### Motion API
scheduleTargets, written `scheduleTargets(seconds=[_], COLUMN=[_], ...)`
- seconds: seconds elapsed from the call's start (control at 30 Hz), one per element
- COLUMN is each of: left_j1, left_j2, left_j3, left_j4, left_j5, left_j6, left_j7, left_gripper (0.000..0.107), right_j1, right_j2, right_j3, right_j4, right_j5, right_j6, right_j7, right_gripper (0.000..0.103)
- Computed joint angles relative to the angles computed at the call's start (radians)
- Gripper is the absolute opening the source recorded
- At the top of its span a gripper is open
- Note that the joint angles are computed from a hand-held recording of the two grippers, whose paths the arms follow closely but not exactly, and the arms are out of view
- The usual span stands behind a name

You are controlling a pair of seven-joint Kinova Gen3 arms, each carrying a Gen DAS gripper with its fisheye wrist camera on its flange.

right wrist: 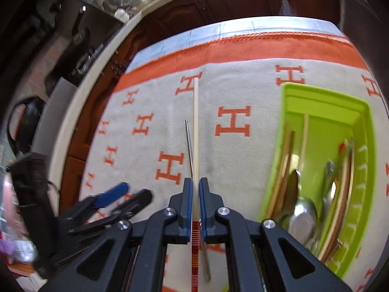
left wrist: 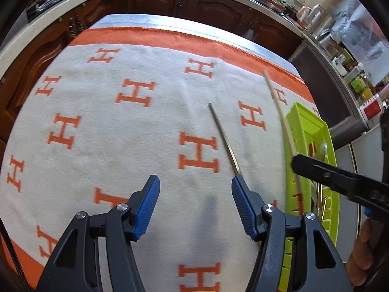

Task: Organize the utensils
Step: 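Grasp the steel chopstick beside it with the left gripper, then carry both chopsticks into the green tray and open both grippers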

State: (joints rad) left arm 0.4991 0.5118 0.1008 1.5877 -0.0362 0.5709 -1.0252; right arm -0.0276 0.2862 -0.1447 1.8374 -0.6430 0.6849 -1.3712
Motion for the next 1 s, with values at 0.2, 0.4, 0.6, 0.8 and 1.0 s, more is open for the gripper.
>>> scheduleTargets(seconds=[0.2, 0.4, 0.6, 0.8, 1.0], left_j1=[0.067, 0.159, 0.185, 0.112, 0.044], left_j2=[0.085, 0.145, 0.154, 0.113, 0.061], left_j3=[-0.007, -0.045, -0.051, -0.009, 0.038], left_j4=[-0.132, -0.232, -0.249, -0.169, -0.114], left_j5=[-0.039, -0.119, -0.156, -0.092, -0.004], left_j6=[0.102, 0.197, 0.215, 0.147, 0.114], left_j7=[0.016, 0.064, 0.105, 0.079, 0.012], left_gripper=[0.06, 0.039, 0.008, 0.004, 0.004], right_j1=[0.077, 0.066, 0.065, 0.038, 0.044], right_j2=[-0.135, -0.206, -0.213, -0.204, -0.204], right_j3=[0.047, 0.123, 0.143, 0.14, 0.134], right_j4=[0.137, 0.232, 0.274, 0.265, 0.269], right_j5=[-0.114, -0.043, 0.009, 0.135, 0.131], right_j6=[-0.018, -0.051, -0.076, -0.078, -0.074], right_j7=[0.072, -0.033, -0.098, -0.207, -0.208], right_gripper=[0.005, 0.005, 0.005, 0.006, 0.006])
